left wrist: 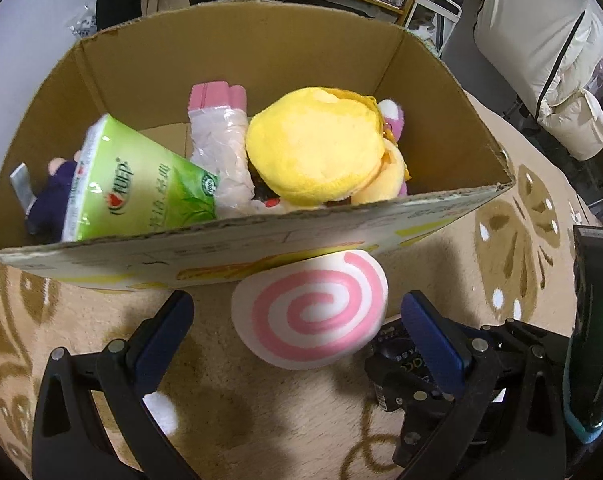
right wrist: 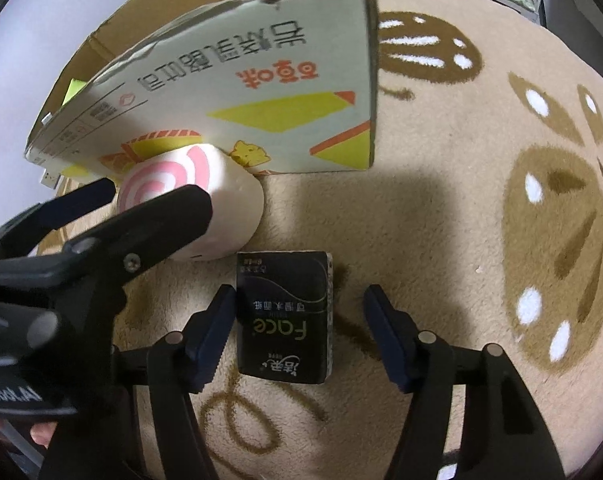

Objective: Organize soft objects
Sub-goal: 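Lower the left tool toward the swirl cushion while the right tool approaches the black tissue box, then grasp the swirl cushion with the left tool while the right tool grasps the black tissue box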

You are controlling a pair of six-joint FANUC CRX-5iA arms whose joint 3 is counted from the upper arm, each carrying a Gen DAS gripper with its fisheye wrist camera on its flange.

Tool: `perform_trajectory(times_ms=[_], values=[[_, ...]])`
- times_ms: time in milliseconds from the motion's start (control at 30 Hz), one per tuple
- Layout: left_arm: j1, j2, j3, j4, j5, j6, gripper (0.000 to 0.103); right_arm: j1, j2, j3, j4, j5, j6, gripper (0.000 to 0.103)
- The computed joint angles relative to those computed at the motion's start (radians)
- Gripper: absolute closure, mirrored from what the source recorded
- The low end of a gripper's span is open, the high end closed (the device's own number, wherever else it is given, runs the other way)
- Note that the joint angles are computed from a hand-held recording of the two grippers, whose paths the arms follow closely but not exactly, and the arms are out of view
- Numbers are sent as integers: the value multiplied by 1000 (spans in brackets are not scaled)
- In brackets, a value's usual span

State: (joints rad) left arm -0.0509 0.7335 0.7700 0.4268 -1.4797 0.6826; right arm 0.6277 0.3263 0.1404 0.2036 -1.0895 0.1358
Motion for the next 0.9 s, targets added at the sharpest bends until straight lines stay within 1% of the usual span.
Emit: perform_trajectory(times_ms=[133, 233, 400, 433, 500, 633, 733, 833, 867, 900], values=[[-13, -7, -19, -16, 17, 8, 1, -17, -18, -30, -3, 24, -18, 41], [-21, -18, -39, -33, 34, 6, 1, -24, -18, -32, -5, 25, -15, 42], [-40, -46, -88, -74, 86, 6, 1, -30, -21, -45, -6, 37, -13, 42], [-49, -61, -116, -85, 112, 10, 1, -32, -20, -46, -6, 40, -12, 42], [-56, -72, -136, -100, 142, 21, 1, -30, -25, -55, -5, 45, -16, 42], [-60, -66, -134, -107, 140, 48, 2, -21, -22, -49, 0, 35, -23, 42], [-60, -60, -128, -98, 132, 61, 6, -10, 2, -25, 8, 4, -15, 42], [-62, -81, -169, -91, 175, 44, 10, -6, 20, -5, 13, -18, 0, 42], [-64, -90, -186, -85, 188, 33, 15, -5, 23, -3, 12, -19, 4, 42], [-65, -96, -199, -78, 191, 22, 22, -5, 27, 2, 10, -23, 8, 44]])
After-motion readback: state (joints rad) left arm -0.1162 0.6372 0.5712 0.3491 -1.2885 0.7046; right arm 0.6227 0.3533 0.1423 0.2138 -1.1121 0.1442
